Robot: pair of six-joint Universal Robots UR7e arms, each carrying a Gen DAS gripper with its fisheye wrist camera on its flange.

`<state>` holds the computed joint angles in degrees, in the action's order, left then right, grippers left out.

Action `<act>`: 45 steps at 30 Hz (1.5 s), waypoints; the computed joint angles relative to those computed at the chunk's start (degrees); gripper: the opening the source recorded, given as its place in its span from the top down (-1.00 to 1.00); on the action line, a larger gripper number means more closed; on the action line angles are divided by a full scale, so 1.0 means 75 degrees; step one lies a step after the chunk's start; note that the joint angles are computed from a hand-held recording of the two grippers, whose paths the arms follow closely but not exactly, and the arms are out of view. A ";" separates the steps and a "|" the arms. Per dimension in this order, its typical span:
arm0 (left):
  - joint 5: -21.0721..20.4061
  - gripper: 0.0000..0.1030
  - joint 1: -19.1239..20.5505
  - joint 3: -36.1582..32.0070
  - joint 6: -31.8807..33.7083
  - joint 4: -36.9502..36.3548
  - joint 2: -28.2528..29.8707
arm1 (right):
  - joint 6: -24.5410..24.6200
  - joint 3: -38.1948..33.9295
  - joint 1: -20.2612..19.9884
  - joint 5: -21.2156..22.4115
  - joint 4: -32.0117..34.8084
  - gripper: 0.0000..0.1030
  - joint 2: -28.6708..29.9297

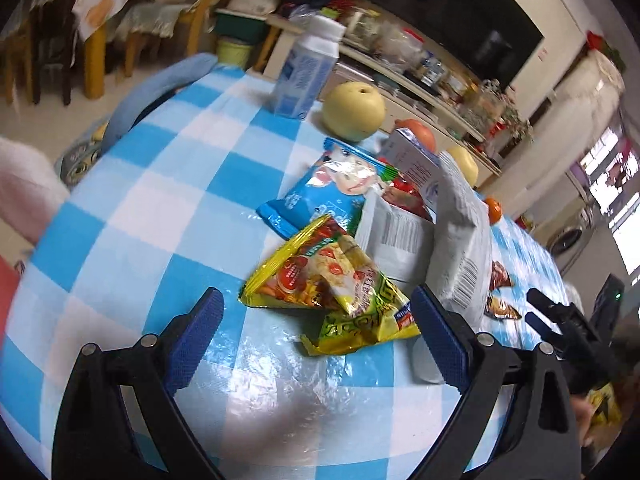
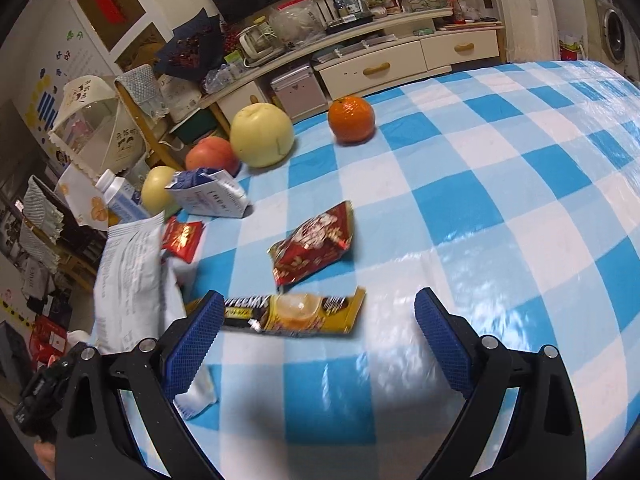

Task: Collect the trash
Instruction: 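Grasp the yellow snack bag with the left tool while the right tool grasps the red wrapper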

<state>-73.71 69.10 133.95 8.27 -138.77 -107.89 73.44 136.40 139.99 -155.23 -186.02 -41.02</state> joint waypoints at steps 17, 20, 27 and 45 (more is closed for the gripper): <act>0.0100 -0.82 -0.0048 0.0085 -0.0823 -0.0504 0.0677 | -0.2336 -0.0539 -0.1114 -0.0059 0.0049 -0.69 0.0166; 0.0360 -0.78 -0.0196 0.0218 -0.0807 -0.0789 0.0727 | -0.2603 -0.0555 -0.1250 0.0064 -0.0088 -0.54 0.0209; 0.0881 -0.29 -0.0415 0.0394 -0.0625 -0.1106 0.0745 | -0.2950 -0.0697 -0.1214 -0.0124 0.0223 -0.14 0.0317; 0.0641 0.13 -0.0183 0.0225 -0.0161 -0.0877 0.0505 | -0.3729 -0.0655 -0.0931 -0.0025 -0.0850 0.04 0.0530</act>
